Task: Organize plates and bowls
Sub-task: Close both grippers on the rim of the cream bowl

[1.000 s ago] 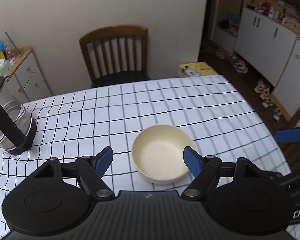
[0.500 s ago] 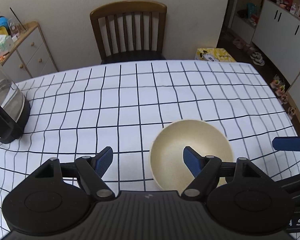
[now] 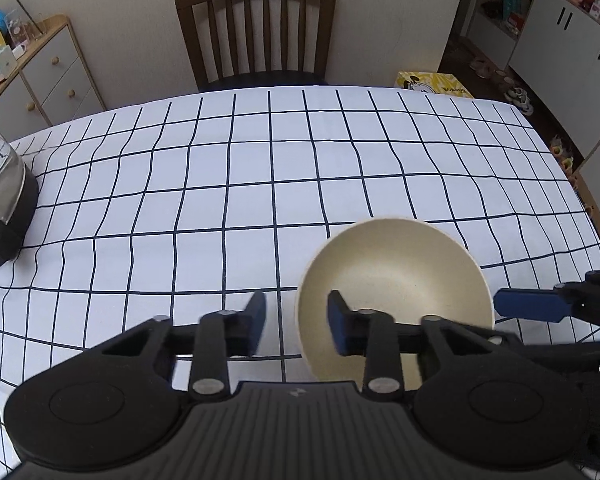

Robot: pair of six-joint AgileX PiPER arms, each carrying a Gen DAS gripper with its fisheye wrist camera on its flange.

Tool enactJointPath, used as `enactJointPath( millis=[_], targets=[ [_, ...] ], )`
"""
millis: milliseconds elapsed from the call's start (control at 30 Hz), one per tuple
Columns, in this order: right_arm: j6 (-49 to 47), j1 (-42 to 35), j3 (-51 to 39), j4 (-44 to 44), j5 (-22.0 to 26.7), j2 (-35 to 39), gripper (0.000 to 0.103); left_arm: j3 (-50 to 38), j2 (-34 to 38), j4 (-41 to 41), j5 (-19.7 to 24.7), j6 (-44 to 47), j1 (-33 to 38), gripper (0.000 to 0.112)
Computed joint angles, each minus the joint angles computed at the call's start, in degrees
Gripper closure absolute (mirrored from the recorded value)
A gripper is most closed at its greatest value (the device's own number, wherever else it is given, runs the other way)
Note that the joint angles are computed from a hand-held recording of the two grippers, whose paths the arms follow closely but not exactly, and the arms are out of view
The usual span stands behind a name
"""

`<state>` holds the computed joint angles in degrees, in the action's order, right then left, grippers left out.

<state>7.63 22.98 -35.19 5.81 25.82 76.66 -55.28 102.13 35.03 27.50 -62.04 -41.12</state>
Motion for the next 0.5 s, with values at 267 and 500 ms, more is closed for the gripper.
enactJointPath(
  millis=[267,500],
  targets=[
    [-2.6,-2.5,-0.9,3.6,1.3,0.0,0.086,-2.4,0.6,-0.6,3.6,0.1,-3.1,0.105],
    [3.1,-1.1,-0.5,-0.6,2.7,-1.9,0.095,-3.1,0.3,-0.6,6.4,-0.8,-5.5,0.109]
  ],
)
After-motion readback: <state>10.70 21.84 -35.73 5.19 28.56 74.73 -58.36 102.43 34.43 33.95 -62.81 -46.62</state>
